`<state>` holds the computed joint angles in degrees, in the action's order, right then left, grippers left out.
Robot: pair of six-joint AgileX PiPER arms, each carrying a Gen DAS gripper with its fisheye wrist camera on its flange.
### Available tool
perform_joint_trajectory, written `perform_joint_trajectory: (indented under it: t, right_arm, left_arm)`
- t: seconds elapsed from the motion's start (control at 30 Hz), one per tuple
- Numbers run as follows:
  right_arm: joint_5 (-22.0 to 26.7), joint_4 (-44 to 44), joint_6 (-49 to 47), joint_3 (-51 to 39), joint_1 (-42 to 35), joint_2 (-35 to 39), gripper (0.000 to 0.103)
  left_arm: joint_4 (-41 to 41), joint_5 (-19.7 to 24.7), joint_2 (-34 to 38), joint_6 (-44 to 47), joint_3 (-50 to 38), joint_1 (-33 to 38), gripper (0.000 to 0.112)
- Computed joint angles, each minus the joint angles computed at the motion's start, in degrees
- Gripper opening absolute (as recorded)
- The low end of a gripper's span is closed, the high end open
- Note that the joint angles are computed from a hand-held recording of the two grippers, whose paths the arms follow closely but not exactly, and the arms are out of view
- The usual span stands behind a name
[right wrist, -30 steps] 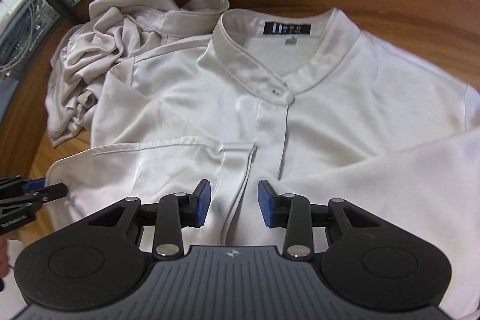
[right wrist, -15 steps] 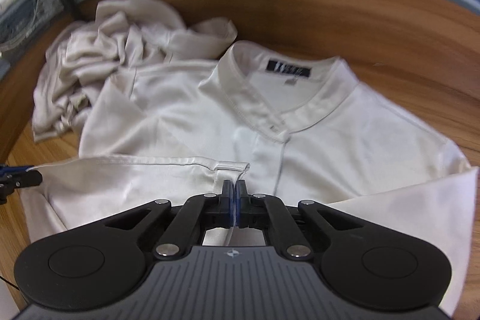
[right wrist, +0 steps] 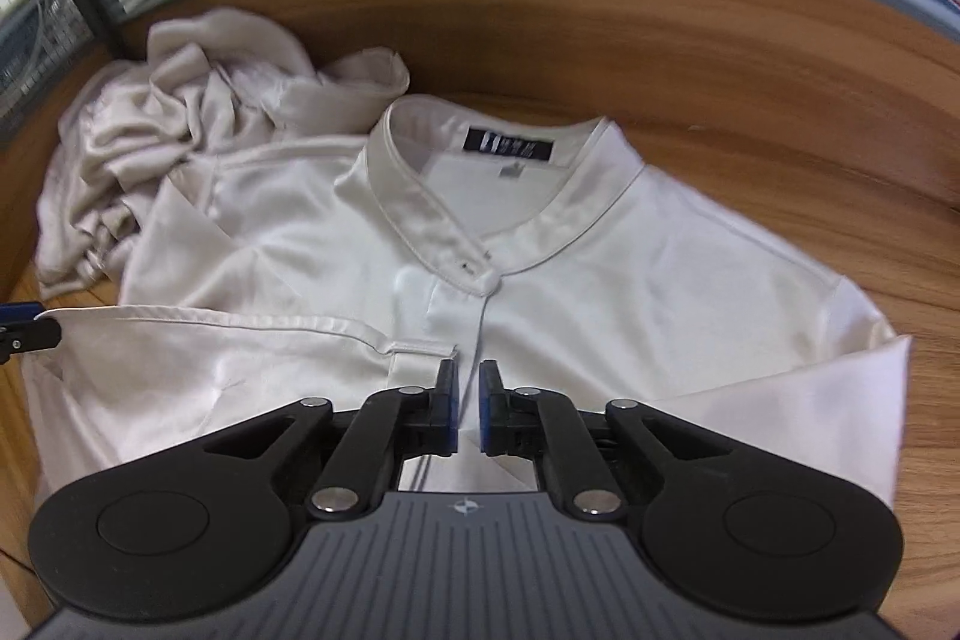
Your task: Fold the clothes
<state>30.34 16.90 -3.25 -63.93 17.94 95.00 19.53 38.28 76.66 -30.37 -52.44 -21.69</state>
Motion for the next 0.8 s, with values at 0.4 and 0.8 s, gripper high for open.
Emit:
perform_joint_trajectory:
  t: [0.4, 0.8]
  right_arm:
    - [13.5, 4.2, -10.5, 9.9, -12.5, -22.4, 0.009]
    - [31.8, 10.6, -31.7, 18.0, -38.1, -40.1, 0.020]
  left_arm:
    - [-1.2, 5.3, -5.4, 4.3, -3.9, -6.2, 0.076]
    - [4.0, 9.1, -4.9, -5.6, -5.0, -23.5, 0.076]
